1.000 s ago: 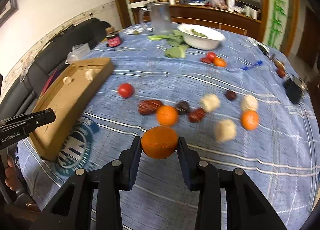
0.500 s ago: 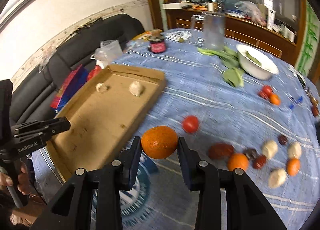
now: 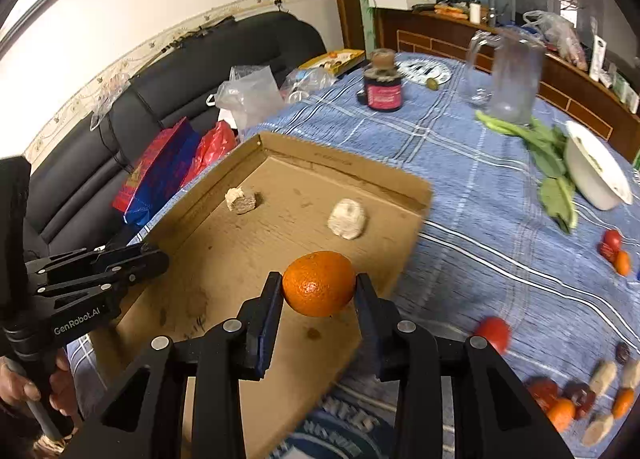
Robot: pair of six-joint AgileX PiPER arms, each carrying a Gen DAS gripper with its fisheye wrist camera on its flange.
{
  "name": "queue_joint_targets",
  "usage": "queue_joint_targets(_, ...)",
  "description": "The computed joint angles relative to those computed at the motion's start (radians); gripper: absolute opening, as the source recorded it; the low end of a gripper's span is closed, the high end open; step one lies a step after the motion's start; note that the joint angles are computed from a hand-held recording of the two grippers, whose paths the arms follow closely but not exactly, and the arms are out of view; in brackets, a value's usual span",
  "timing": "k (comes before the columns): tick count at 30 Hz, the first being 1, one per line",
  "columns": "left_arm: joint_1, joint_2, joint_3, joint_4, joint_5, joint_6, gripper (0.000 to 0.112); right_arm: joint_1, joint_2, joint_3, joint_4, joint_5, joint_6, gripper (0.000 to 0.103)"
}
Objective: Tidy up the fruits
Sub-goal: 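Carry the tangerine and date into the cardboard tray and open both grippers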
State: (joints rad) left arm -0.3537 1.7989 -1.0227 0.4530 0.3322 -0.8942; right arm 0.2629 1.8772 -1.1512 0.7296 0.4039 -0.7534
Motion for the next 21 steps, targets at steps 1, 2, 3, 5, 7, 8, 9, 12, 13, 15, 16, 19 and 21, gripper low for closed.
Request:
queue_joint_targets(1, 0.004, 0.015, -0.015, -0.007, 0.004, 0.012, 0.026, 0.014, 0.027, -0.025, -0.019, -0.001, 0.022, 0.04)
queue_joint_targets(2, 0.005, 0.032, -0.036, -0.021, 0.015, 0.028, 0.026, 0.024, 0.044, -0.042, -0.04, -0.003, 0.043, 0.04)
queue_joint_targets(3, 0.009, 0.046, -0.051, -0.048, 0.015, 0.059, 0.026, 0.032, 0.059, -0.057, -0.06, -0.004, 0.062, 0.04)
queue_joint_targets(5, 0.013, 0.074, -0.083, -0.067, 0.026, 0.082, 0.026, 0.05, 0.098, -0.097, -0.096, -0.005, 0.106, 0.04)
queue_joint_targets(7, 0.021, 0.094, -0.106, -0.105, 0.027, 0.123, 0.026, 0.053, 0.128, -0.13, -0.117, 0.008, 0.134, 0.04)
queue_joint_targets(8, 0.025, 0.108, -0.123, -0.115, 0.037, 0.13, 0.026, 0.054, 0.139, -0.143, -0.129, 0.013, 0.148, 0.04)
queue_joint_targets(9, 0.03, 0.117, -0.134, -0.136, 0.039, 0.152, 0.026, 0.058, 0.15, -0.156, -0.149, 0.013, 0.169, 0.04)
queue_joint_targets(12, 0.046, 0.145, -0.164, -0.187, 0.052, 0.201, 0.026, 0.068, 0.176, -0.188, -0.2, 0.022, 0.215, 0.04)
queue_joint_targets(13, 0.053, 0.153, -0.173, -0.215, 0.054, 0.227, 0.026, 0.069, 0.184, -0.199, -0.212, 0.029, 0.224, 0.04)
queue_joint_targets(15, 0.064, 0.168, -0.185, -0.257, 0.059, 0.261, 0.026, 0.074, 0.196, -0.211, -0.229, 0.032, 0.238, 0.04)
queue_joint_targets(16, 0.066, 0.173, -0.191, -0.263, 0.063, 0.265, 0.026, 0.076, 0.203, -0.218, -0.236, 0.035, 0.244, 0.04)
queue_joint_targets(19, 0.074, 0.183, -0.2, -0.302, 0.071, 0.298, 0.026, 0.08, 0.215, -0.229, -0.255, 0.039, 0.257, 0.04)
queue_joint_targets(21, 0.075, 0.185, -0.203, -0.304, 0.075, 0.302, 0.026, 0.077, 0.221, -0.234, -0.255, 0.042, 0.256, 0.04)
